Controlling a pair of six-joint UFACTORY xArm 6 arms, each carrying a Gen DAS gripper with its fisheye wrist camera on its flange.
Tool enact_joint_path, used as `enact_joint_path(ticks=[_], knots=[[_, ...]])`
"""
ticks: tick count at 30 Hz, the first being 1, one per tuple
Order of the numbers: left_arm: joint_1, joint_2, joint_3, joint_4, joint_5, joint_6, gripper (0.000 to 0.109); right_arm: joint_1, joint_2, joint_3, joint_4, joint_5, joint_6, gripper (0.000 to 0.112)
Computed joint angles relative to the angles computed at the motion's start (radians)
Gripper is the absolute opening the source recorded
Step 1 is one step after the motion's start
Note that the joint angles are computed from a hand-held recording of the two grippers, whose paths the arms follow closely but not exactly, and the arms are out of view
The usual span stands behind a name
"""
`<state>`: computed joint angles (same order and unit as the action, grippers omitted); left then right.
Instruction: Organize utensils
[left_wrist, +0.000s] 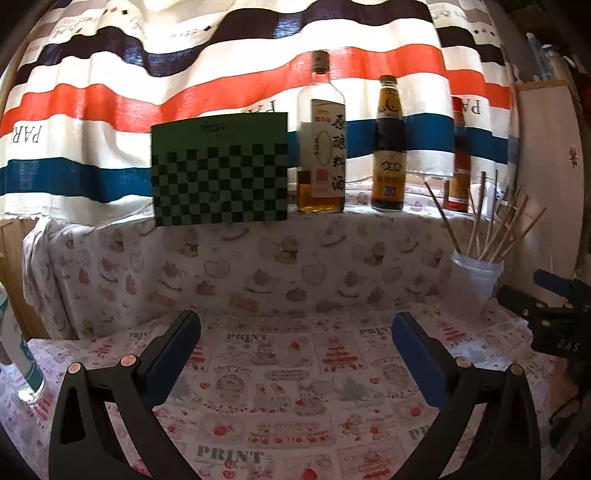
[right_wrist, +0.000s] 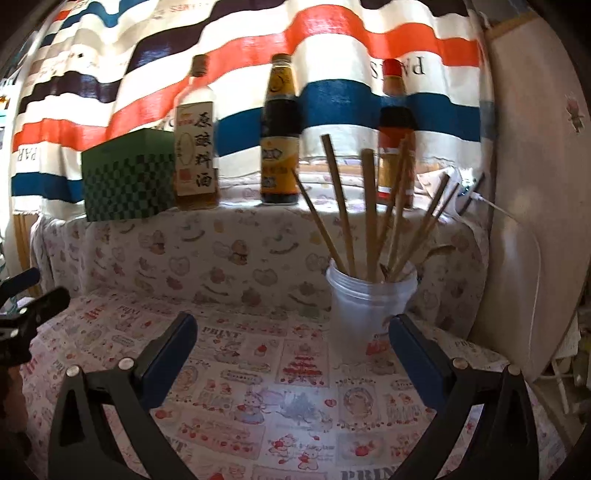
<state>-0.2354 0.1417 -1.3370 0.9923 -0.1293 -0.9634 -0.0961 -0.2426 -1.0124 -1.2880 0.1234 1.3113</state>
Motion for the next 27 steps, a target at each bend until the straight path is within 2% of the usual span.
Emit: enact_joint_path(ticks=[2, 4, 9, 12, 16, 17, 20, 24, 27], knots=[[0.012, 0.002, -0.016, 0.084, 0.011, -0.102, 0.103, 0.002, -0.001, -0.001, -0.018, 0.001, 0.013, 0.103], [0.011, 0.0, -0.01, 0.054, 0.018, -0.082, 0.103, 0.011, -0.003, -0.003, -0.041, 0.015, 0.026, 0.103], [0.012, -0.003, -0.038, 0.228, 0.039, -0.222, 0.103, 0.027, -0.011, -0.005, -0.078, 0.066, 0.068, 0.103], [0.009, -0.003, -0.031, 0.182, 0.042, -0.175, 0.103, 0.025, -0.007, -0.005, -0.051, 0.059, 0.04, 0.103], [0.014, 0.0, -0.051, 0.284, 0.044, -0.293, 0.103, 0.026, -0.006, -0.006, -0.05, 0.056, 0.033, 0.103], [0.012, 0.001, -0.052, 0.286, 0.042, -0.292, 0.103, 0.024, -0.005, -0.006, -0.049, 0.051, 0.032, 0.103], [0.006, 0.001, -0.028, 0.163, 0.031, -0.164, 0.103, 0.026, -0.003, -0.006, -0.034, 0.052, 0.018, 0.103], [0.013, -0.001, -0.033, 0.2, 0.027, -0.209, 0.103, 0.028, -0.004, -0.008, -0.046, 0.057, 0.03, 0.103], [0.012, -0.003, -0.023, 0.158, 0.021, -0.163, 0.103, 0.031, -0.004, -0.009, -0.053, 0.062, 0.033, 0.103]])
